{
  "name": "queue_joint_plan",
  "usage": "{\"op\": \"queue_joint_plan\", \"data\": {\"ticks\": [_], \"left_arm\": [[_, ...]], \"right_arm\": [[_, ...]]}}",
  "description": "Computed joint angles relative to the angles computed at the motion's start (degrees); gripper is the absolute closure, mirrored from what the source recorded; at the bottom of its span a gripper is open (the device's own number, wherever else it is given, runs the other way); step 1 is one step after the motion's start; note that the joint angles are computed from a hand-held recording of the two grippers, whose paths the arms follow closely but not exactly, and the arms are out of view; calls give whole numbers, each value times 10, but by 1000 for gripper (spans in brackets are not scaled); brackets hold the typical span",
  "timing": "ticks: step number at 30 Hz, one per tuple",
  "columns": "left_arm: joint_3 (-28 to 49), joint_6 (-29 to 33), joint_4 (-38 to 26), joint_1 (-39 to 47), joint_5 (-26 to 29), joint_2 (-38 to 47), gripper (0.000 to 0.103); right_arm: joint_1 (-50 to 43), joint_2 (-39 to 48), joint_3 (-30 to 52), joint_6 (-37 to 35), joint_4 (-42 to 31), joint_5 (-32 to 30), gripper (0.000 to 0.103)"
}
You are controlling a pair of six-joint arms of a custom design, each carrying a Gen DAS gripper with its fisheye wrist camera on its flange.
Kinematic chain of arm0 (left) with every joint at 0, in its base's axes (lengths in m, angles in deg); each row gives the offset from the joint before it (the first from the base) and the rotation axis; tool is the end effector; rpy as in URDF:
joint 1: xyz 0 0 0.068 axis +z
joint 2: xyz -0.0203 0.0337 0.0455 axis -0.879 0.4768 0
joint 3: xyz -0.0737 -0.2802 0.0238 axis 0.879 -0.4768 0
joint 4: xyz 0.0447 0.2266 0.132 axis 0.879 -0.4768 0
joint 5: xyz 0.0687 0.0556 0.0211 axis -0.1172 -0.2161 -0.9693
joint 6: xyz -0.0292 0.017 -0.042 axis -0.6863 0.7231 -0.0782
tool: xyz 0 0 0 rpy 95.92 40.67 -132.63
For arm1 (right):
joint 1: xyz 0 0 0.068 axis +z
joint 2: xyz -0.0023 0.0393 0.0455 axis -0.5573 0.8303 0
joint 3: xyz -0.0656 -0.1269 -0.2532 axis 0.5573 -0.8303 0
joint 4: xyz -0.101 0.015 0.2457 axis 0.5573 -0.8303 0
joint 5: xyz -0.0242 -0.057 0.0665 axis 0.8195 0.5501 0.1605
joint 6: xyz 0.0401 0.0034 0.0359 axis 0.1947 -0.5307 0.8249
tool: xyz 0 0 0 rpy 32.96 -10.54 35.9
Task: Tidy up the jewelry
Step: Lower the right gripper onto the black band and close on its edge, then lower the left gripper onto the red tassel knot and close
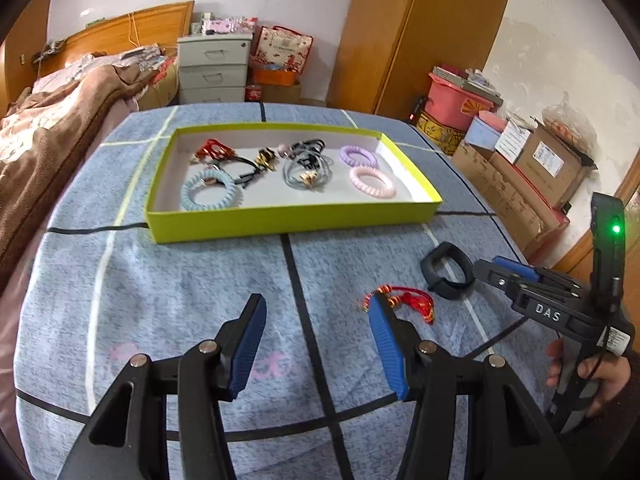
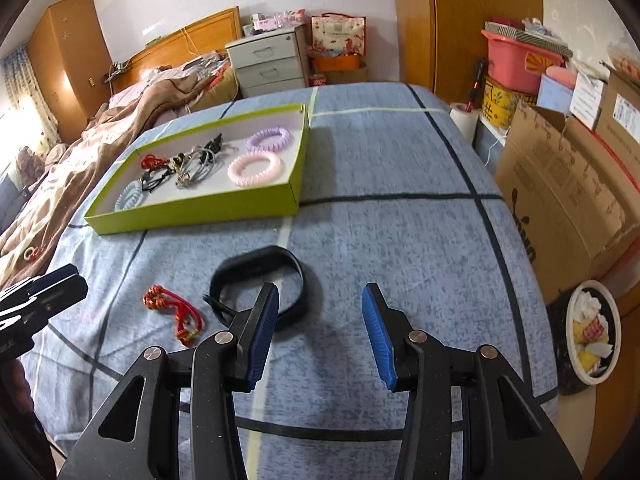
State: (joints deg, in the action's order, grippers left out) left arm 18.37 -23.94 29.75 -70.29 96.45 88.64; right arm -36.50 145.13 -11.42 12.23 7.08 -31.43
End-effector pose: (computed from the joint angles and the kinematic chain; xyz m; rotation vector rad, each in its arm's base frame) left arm 0.2913 -0.0602 0.1457 0.6101 2.3986 -0.5270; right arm 0.2148 -0.0110 0.1132 0.3814 2.4177 0.0525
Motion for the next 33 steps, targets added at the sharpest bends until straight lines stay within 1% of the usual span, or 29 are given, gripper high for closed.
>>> {"op": "queue_joint_plan", "data": {"ticks": [4,9,13,15,18,20,21,22,23,24,26,33], "left_arm": [[4,-10,-10,-3,10,10,47],[6,-11,-12,-12,-2,20,47],[8,-10,-15,-24,-10,24,47],[11,-12,-16,-32,-16,28,47],[13,-10,-14,-42,-23,33,47],[15,-10,-15,-48,-25,36,47],[16,-10,-16,-50,-26,38,47],[16,-8,-16,-54,-27,38,47],[18,-4,-17,-58,-28,40,47],[20,0,-19,-62,-32,41,47],[25,4,-20,-71,-38,46,47],[34,21,-6,-112,-82,56,47]], "right_arm": [[-6,21,13,-19,1,-14,59],[6,59,43,-44,-9,2,59],[23,73,55,-48,-15,35,59],[21,74,51,-51,-7,30,60],[13,74,46,-52,2,14,82],[8,73,44,-53,5,4,84],[7,72,44,-54,6,0,86],[5,71,42,-56,8,-5,92],[3,69,40,-59,11,-12,95],[2,66,37,-58,15,-11,97],[-4,60,31,-57,20,-12,97],[-60,29,14,-57,19,-51,97]]}}
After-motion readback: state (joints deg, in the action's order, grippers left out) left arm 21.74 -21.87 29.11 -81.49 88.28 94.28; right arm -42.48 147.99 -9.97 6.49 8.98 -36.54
